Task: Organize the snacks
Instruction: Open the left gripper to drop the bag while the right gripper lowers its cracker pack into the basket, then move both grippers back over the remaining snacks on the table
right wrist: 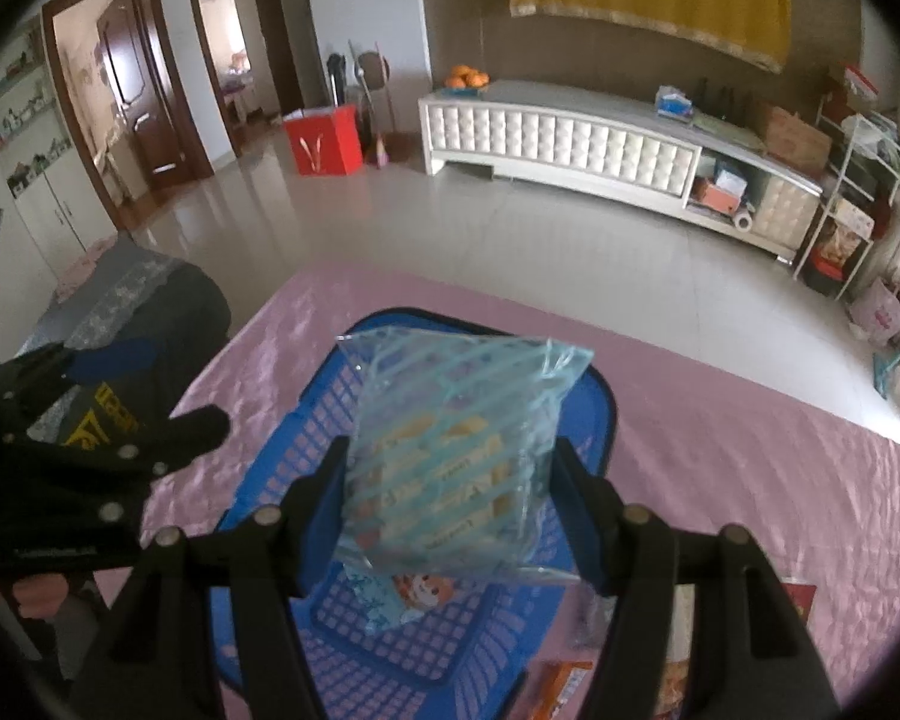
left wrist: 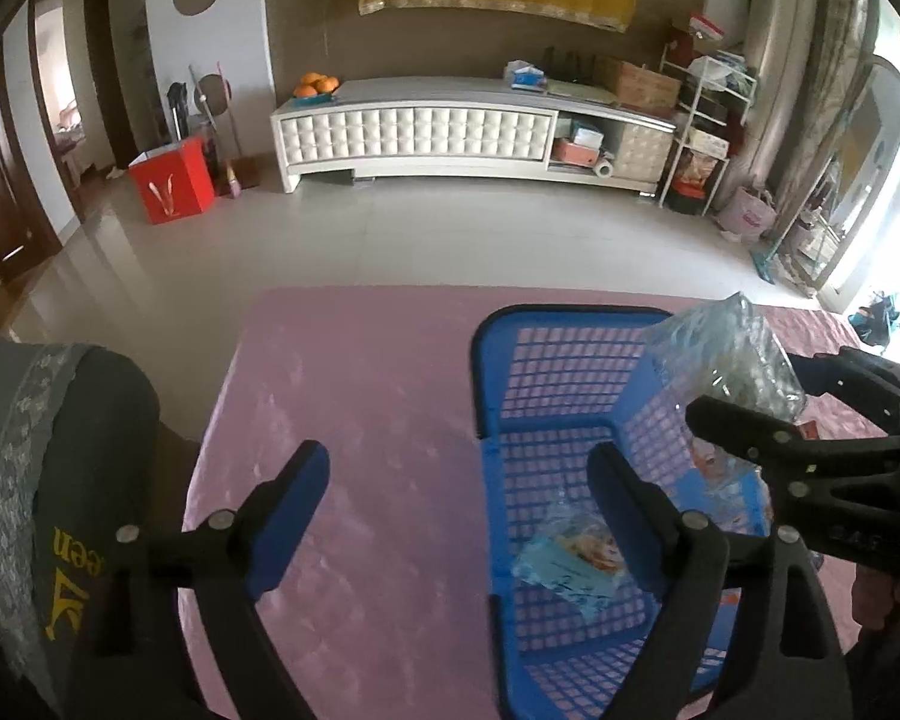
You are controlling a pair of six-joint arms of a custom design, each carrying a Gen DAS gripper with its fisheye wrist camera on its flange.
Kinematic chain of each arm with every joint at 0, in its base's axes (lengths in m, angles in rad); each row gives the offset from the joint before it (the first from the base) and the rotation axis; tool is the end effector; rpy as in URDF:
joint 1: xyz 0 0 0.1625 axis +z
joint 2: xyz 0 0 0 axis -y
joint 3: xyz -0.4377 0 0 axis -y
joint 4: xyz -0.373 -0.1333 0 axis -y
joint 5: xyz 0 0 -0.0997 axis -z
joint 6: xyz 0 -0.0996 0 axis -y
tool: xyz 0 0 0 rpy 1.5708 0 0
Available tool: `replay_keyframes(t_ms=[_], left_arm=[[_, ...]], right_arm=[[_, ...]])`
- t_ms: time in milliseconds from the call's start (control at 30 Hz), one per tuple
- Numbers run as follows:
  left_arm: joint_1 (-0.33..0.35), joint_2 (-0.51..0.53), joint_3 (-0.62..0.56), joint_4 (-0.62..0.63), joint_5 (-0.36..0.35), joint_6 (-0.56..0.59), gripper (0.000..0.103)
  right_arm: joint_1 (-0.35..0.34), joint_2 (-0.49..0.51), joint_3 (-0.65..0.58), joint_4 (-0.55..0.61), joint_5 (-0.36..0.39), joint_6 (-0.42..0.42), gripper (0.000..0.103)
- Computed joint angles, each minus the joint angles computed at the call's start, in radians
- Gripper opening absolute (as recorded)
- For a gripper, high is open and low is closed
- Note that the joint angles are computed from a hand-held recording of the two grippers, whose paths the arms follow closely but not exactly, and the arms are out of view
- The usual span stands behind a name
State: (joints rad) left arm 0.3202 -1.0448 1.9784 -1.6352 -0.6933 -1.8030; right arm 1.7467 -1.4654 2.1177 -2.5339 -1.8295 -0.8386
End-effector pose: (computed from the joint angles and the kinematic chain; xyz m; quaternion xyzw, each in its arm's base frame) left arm -0.3681 -0.3432 0.1240 -0.0518 0.8388 -0.3682 0.3977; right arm 0.1879 -0.4408 0.3102 0.4585 -0.8660 0.1037 0.1704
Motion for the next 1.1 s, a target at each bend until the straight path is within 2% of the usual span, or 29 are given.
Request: replay_keyframes(t_ms=[200, 300, 367, 433, 667, 800, 833, 900, 1000, 1100], left_arm=[[0.021, -0.005, 0.024, -0.036, -0.005, -0.004, 0.086], [0.024, 0.002, 0.022, -0.038, -0.009, -0.001, 0.086], [0.021, 0.008, 0.014, -0.029, -0.012, -0.005, 0.086], [0.010, 0.021, -0.006, 0.007, -0.009, -0.023, 0.090], [-0.044, 0.060, -0.065, 0.050, 0.001, -0.034, 0.090], [-0.075, 0.096, -0.114, 0.076, 0.005, -0.031, 0.090], [-0.087, 0.113, -0.134, 0.084, 0.007, -0.034, 0.092], [-0.105, 0.136, -0.157, 0.080, 0.013, -0.028, 0.103], [-0.125, 0.164, -0.188, 0.072, 0.016, -0.005, 0.103], [-0.145, 0.218, -0.256, 0.081, 0.027, 0.026, 0.103]], right_arm=[[0.005, 0.074, -0.009, -0.017, -0.066, -0.015, 0.068], [0.007, 0.087, -0.014, -0.013, -0.087, -0.014, 0.075], [0.009, 0.087, -0.006, -0.038, -0.101, -0.039, 0.088], [0.013, 0.072, 0.011, -0.086, -0.092, -0.059, 0.091], [-0.007, -0.046, -0.008, 0.008, -0.007, -0.039, 0.091], [-0.016, -0.123, -0.006, 0.045, 0.001, -0.048, 0.091], [-0.018, -0.143, -0.009, 0.059, -0.002, -0.051, 0.091], [-0.029, -0.188, -0.012, 0.085, 0.007, -0.057, 0.091], [-0.056, -0.256, -0.023, 0.121, 0.029, -0.079, 0.092], [-0.086, -0.310, -0.037, 0.144, 0.054, -0.101, 0.101]])
